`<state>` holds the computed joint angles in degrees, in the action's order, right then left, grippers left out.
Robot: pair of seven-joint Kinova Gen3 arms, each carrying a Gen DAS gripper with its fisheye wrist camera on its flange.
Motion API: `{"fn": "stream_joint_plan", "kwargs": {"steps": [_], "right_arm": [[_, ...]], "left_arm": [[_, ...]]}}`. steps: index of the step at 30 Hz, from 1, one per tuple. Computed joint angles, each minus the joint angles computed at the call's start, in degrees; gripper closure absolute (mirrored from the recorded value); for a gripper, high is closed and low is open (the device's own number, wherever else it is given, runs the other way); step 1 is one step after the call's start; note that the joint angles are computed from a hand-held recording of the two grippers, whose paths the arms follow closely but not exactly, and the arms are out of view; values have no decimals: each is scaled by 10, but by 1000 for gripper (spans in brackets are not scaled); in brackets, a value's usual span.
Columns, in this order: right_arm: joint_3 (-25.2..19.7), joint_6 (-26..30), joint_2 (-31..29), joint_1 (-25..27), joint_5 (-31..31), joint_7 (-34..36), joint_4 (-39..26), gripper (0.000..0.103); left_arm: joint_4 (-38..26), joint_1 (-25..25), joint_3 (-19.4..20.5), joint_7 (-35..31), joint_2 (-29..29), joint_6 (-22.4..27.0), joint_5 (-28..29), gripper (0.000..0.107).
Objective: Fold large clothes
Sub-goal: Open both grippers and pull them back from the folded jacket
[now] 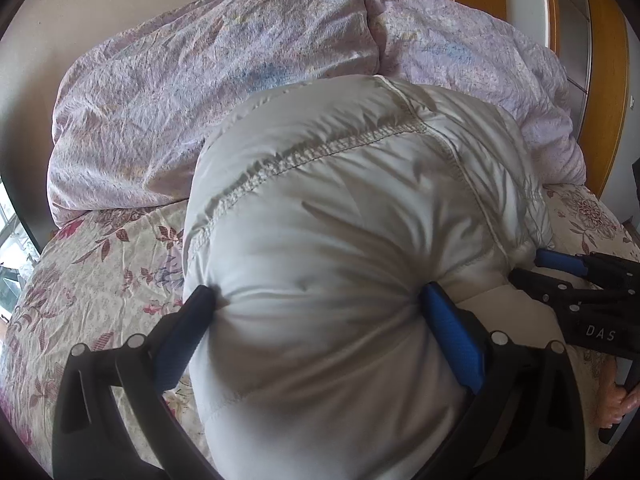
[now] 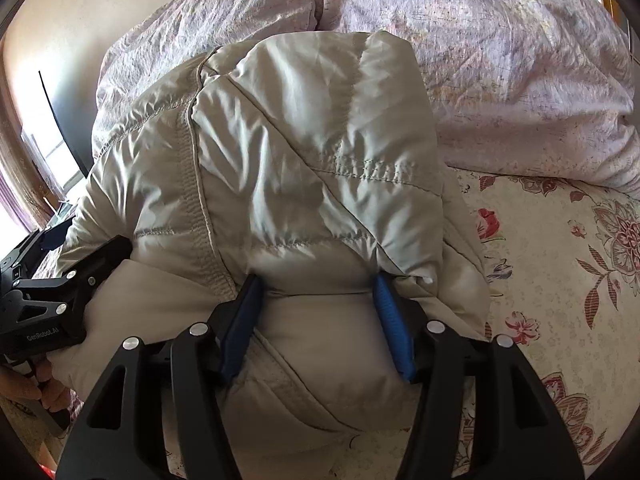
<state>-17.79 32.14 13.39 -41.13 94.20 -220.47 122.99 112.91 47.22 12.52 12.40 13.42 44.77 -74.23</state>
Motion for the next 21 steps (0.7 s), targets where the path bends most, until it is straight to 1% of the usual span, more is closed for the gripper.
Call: {"fn": "stream_joint_plan", "kwargs": {"steps": [1, 2, 4, 5, 6, 7, 8, 9, 10, 12, 15, 17, 19, 21], "right_arm": [[-1, 8, -2, -4, 0, -7, 3, 43], [-13, 16, -6, 1, -10, -5, 4, 42], [-62, 42, -16, 30, -52, 18, 2, 38], [-86, 65, -21, 37, -76, 31, -1, 35], [-100, 89, -23, 35, -99, 44, -4, 32], [-105, 112, -31, 22, -122, 52, -6, 20], [-101, 135, -39, 0, -138, 52, -6, 4], [-107, 158, -46, -12, -145, 43, -2, 1], [-121, 172, -52, -14, -142, 31, 5, 1], [-121, 189, -64, -37, -129, 4, 22, 1], [-147, 202, -89, -42, -122, -56, 55, 1], [-149, 200, -103, -55, -120, -100, 74, 1], [-166, 205, -110, -57, -114, -143, 91, 1], [-177, 220, -114, -71, -131, -165, 97, 1]], "left_arm": [[0, 0, 1, -2, -2, 1, 2, 6], [1, -1, 2, -4, -7, 0, 5, 6], [8, -5, 6, -8, -26, -7, 19, 6], [14, -7, 9, -8, -37, -11, 26, 6], [19, -8, 14, -9, -48, -10, 33, 6], [25, -8, 19, -7, -57, -6, 37, 6], [33, -6, 25, 3, -68, 1, 33, 6], [42, -3, 33, 18, -77, 12, 25, 7], [54, 0, 42, 35, -88, 22, 16, 6], [72, 3, 63, 62, -105, 42, 8, 6], [88, 6, 94, 82, -127, 76, 20, 6], [91, 12, 114, 86, -135, 106, 39, 6], [101, 20, 133, 111, -143, 128, 44, 6], [107, 27, 147, 125, -149, 145, 57, 6]]}}
